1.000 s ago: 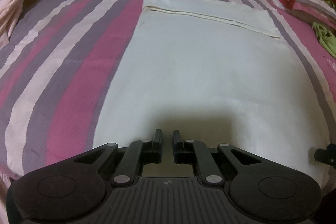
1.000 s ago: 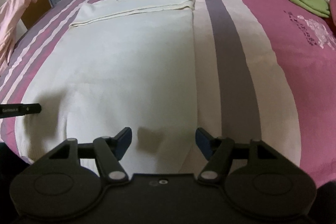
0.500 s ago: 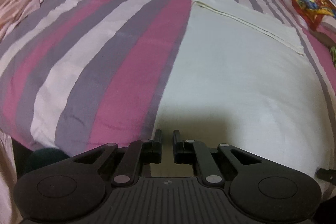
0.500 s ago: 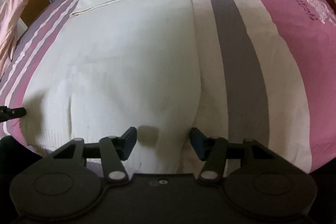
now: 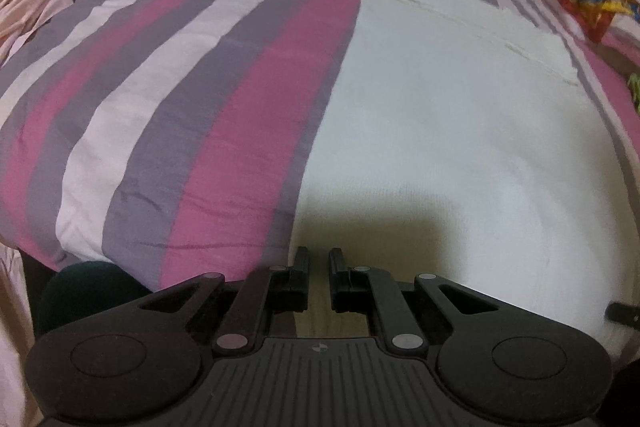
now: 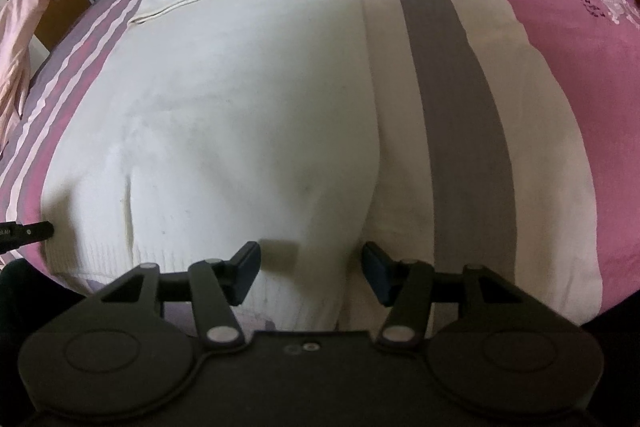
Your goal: Fold small clothes
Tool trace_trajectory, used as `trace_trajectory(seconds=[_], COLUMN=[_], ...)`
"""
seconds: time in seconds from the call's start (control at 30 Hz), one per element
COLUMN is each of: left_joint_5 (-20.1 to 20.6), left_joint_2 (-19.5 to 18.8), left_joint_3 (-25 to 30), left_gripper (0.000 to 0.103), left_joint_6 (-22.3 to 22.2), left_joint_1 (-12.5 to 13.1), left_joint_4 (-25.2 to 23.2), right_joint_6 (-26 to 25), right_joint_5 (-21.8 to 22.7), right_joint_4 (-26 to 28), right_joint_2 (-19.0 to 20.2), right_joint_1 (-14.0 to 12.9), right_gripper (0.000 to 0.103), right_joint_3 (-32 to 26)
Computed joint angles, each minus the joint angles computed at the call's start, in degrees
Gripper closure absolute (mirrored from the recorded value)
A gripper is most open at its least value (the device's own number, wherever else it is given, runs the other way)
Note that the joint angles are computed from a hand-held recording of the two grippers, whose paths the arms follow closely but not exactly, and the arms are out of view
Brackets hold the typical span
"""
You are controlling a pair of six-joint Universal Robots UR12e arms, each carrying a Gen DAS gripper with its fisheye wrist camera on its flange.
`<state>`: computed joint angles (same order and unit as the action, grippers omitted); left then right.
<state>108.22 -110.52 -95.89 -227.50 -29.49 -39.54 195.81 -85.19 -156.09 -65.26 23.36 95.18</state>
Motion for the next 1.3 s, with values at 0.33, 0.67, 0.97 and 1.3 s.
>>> trace_trajectory(seconds=[0.33,0.67,0.97,1.3], left_joint_5=[-3.54,0.23,1.38,3.55], left_joint_2=[0.92,0.90,0.08,0.47], left_joint_3=[-0.29,-1.43,1.02,0.04], left_gripper=[0.095,0.095,0.095,0.102], left_joint_6=[-7.47,-2.14,-2.29,-3.25], left_joint_1=[0.17,-1.00,-1.22,-1.48], left_joint_4=[-3.92,4.60,-4.83,-1.44], right_joint_6=[1.52,1.52,1.70,1.43], right_joint_5=[0.87,1.34,1.34,1.86], right_joint_4=[-1.03,-2.56,-2.75,-3.55], right_joint_2=[-0.78,-1.14,-1.32,-1.28], right_joint_1=[-0.45,-0.70,-0.73,-0.86], right_gripper=[0.045,0.045,0.045,0.045], right_joint_3=[1.42,2.07,2.33,2.47])
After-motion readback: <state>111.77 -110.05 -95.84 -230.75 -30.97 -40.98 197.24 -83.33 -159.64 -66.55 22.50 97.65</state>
